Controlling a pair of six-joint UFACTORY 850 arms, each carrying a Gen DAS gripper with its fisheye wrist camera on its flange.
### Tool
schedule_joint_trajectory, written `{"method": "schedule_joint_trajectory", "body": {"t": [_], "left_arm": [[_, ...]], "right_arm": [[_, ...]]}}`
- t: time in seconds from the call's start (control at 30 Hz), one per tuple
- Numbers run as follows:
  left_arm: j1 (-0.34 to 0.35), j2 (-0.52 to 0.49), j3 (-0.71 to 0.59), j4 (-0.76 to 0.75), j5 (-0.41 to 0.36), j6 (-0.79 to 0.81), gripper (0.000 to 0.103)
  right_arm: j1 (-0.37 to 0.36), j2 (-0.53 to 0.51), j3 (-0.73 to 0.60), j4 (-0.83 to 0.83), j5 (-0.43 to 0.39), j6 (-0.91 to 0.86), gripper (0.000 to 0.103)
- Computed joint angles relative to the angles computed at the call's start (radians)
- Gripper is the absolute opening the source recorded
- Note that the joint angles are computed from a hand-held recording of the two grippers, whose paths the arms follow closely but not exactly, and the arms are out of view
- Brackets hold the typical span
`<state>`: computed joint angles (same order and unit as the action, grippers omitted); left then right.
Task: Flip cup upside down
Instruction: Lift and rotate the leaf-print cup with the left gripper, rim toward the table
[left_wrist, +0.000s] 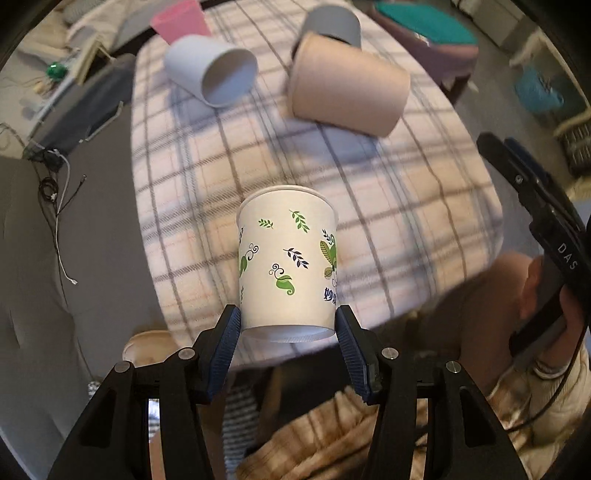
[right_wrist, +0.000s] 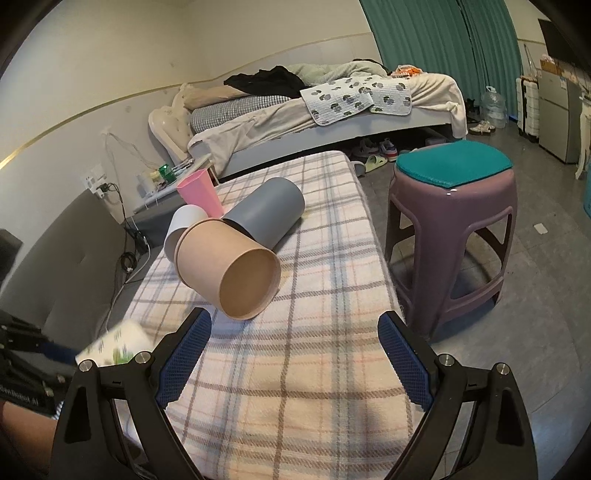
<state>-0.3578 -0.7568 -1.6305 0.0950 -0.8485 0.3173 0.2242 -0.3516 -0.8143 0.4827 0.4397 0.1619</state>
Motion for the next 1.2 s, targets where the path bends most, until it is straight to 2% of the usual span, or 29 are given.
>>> {"method": "schedule_joint_trajectory", "body": {"t": [0.13,0.27,0.4,0.57,0.77,0.87,1.03,1.13,1.2], "left_arm": [[-0.009,-0.050,-0.087,0.029,-0.074,0.014,0.055],[-0.021,-0.111,-0.196,0.096,-0.202,0.007,0.055],[-0.037,-0.160,-0.274,0.173,-0.285,0.016,0.055],[-0.054,-0.245,-0.394,0.191,-0.343,0.035,0.055],[-0.059,-0.306,-0.520,0.159,-0.311,0.052,0.055],[-0.056,-0.310,-0.527,0.146,-0.287,0.058,0.055],[-0.047,-0.257,-0.440,0.090,-0.158,0.084,0.057],[-0.042,-0.218,-0.378,0.064,-0.062,0.084,0.069],[-0.034,-0.193,-0.341,0.023,-0.016,0.100,0.070]], "right_arm": [[-0.007,0.000,0.003,-0.052,0.004,0.047,0.092],[-0.019,-0.001,0.006,-0.101,-0.002,0.093,0.092],[-0.038,0.000,0.013,-0.154,-0.002,0.162,0.092],[-0.052,-0.004,0.011,-0.190,0.000,0.199,0.092],[-0.071,-0.005,0.017,-0.214,-0.005,0.226,0.092],[-0.080,-0.007,0.020,-0.231,-0.006,0.250,0.092],[-0.075,-0.006,0.018,-0.207,-0.005,0.216,0.092],[-0.067,-0.008,0.013,-0.188,-0.007,0.187,0.092],[-0.057,-0.007,0.011,-0.147,-0.006,0.138,0.092]]}}
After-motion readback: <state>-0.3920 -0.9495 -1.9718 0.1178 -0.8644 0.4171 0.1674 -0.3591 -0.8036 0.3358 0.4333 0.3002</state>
